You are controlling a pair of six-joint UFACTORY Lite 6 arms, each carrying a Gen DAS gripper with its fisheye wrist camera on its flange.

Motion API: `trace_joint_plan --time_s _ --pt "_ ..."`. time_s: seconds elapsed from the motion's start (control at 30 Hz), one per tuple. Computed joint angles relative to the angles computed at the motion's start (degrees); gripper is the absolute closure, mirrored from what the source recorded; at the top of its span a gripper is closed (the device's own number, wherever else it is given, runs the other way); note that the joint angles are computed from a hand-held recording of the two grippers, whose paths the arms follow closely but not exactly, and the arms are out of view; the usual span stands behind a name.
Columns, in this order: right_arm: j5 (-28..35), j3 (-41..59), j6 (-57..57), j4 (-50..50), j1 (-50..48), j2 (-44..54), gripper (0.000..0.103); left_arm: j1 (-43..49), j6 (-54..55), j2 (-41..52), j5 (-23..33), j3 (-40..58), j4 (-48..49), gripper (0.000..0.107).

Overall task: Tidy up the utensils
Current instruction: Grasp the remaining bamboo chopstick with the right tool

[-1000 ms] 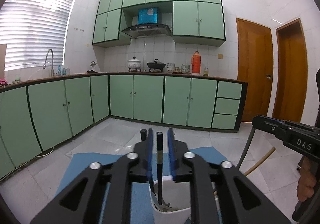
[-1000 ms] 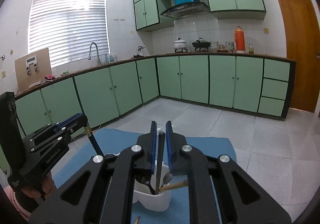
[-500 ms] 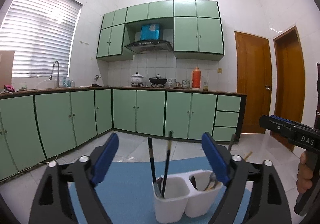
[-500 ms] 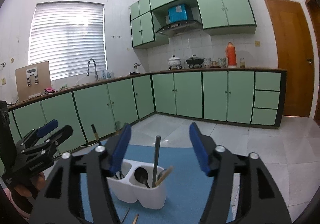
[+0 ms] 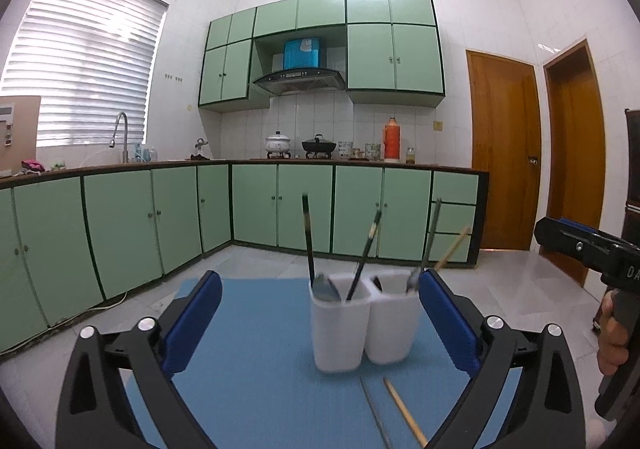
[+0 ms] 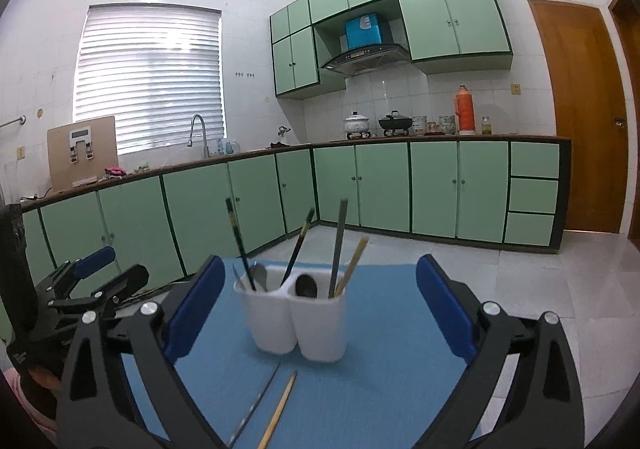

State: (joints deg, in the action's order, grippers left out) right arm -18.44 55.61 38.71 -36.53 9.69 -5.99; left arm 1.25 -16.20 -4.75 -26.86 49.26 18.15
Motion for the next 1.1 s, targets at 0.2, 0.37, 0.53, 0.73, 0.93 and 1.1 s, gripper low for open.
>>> trace_joint_plan --time_s 0.2,0.37,0.53,0.73,0.93,1.1 --pt "-0.9 -13.9 -16.0 16.2 3.4 -8.4 0.008 -0.4 5.2 -6.9 -1.8 -11.6 -4.3 0.01" --pt "-1.9 -22.3 -28.7 30.7 7.7 -12.2 0.008 -1.1 9.6 -10.8 -3.4 -20.0 -8.1 0.01" --pt "-4.8 -30.9 -37.2 42.5 12.3 -14.9 0.008 -0.4 11.5 -12.7 -6.0 -27.3 -8.9 0.01" --pt "-12.1 -38.2 -45.8 57.3 20.0 -13.9 0.008 0.8 13.8 -13.6 -10.3 -34.8 -10.3 0.01" --pt "-23.2 -41.6 -50.5 70.7 31.8 -7.1 0.008 4.3 14.2 -13.3 -13.9 -40.0 -7.6 0.01" --pt "-29.9 -42.1 -50.8 76.4 38.8 -1.7 0.013 7.7 12.3 -12.4 -16.5 -42.5 -4.4 0.01"
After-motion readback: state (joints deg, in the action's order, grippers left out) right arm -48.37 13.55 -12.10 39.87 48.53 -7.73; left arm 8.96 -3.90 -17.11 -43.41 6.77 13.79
